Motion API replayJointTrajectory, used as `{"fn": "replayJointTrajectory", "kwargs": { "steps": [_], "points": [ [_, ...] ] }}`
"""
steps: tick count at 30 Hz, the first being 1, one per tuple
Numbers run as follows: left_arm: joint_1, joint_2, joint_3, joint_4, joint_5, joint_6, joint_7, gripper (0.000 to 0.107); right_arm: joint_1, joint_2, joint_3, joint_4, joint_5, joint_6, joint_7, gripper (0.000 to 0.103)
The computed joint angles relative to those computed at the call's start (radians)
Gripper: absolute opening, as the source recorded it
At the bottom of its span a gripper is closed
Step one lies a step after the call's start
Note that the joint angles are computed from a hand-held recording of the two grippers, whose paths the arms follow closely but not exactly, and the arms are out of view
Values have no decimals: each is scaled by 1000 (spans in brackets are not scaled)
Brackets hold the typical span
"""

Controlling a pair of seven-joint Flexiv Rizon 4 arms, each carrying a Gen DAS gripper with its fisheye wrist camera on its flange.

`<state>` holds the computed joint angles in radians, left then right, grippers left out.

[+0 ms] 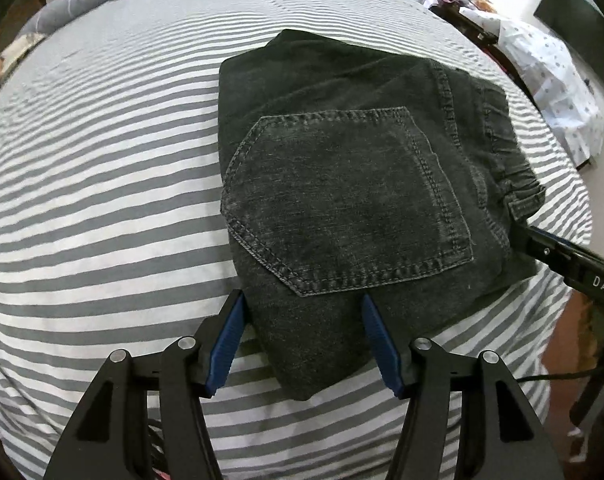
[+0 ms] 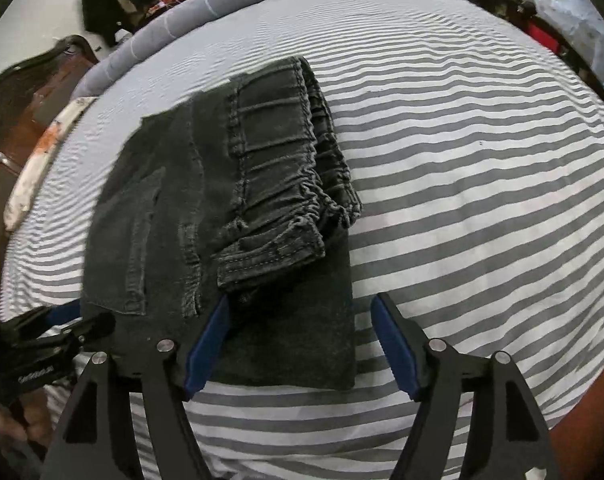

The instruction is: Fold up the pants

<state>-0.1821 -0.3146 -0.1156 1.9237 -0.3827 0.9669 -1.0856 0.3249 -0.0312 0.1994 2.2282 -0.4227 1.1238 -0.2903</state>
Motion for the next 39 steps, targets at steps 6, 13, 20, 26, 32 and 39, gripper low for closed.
{"fn": "replayJointTrajectory", "kwargs": {
  "steps": [6,13,20,26,32,39],
  "points": [
    [69,0,-28,-18,-191,-69,84,60,-27,28,5,26,224,174,-191,79],
    [101,-63,-30,-91,-292,-172,84,60,-47,-1,13,-64,726,227,-652,79],
    [102,-108,-46,-134,-335,-201,77,61,-126,-58,40,-215,1210,116,-1135,79],
    [104,-128,-60,-153,-361,-212,113,73,-197,-134,47,-353,1554,35,-1475,79],
    [86,-154,-78,-173,-393,-174,125,95,-189,-212,54,-434,1521,37,-1497,79],
    [59,-136,-50,-158,-303,-113,102,68,-184,-211,76,-393,1408,97,-1343,43]
  ]
}}
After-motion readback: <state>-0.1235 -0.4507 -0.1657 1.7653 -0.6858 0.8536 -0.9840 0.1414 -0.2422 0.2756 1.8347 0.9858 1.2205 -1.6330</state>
